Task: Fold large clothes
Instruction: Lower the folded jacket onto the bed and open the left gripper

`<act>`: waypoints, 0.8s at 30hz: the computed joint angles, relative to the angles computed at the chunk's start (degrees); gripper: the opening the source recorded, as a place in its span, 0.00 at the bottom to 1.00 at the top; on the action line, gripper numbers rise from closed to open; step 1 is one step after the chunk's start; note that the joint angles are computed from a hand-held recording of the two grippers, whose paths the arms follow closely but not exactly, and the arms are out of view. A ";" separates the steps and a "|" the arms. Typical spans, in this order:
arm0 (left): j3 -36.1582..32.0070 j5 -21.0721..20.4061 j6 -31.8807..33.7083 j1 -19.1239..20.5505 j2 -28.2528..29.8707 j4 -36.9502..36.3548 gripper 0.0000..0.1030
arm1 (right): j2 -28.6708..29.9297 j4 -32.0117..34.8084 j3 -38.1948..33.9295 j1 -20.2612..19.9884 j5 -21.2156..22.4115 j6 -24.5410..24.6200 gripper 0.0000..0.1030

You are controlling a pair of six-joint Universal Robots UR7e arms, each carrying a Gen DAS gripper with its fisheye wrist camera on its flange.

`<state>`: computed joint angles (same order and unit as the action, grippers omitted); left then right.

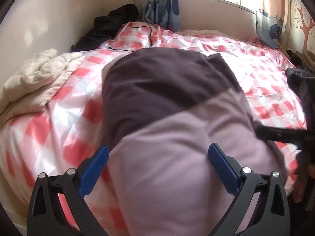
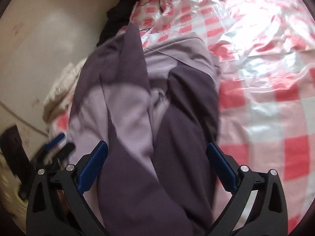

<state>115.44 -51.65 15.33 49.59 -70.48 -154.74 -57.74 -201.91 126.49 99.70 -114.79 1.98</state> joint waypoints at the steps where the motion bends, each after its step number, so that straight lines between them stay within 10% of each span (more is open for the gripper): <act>1: -0.20 -0.99 -0.46 0.66 0.01 1.26 0.95 | 0.36 0.29 0.63 -0.17 -0.66 -0.85 0.93; 4: 0.54 -2.56 -0.90 1.63 0.42 0.36 0.95 | -2.29 4.58 2.58 -2.11 2.21 4.09 0.93; 10: 2.88 1.54 -0.79 -0.16 0.34 -4.00 0.95 | 3.90 2.18 0.04 6.12 -12.88 0.01 0.93; 15: 5.77 3.01 1.79 -0.94 0.18 -9.28 0.95 | 0.68 4.31 3.13 2.39 -4.00 7.43 0.93; 20: 6.45 4.39 4.81 -1.41 0.65 -12.83 0.95 | 3.34 1.19 -7.37 10.34 -12.71 -2.57 0.93; 24: 5.88 2.49 3.79 -0.51 -0.01 -11.43 0.95 | 7.27 5.13 -18.20 8.20 -13.52 -6.66 0.93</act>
<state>121.32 -49.16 19.12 49.08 -70.49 -166.17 -50.48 -196.77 108.28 107.89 -128.31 -4.68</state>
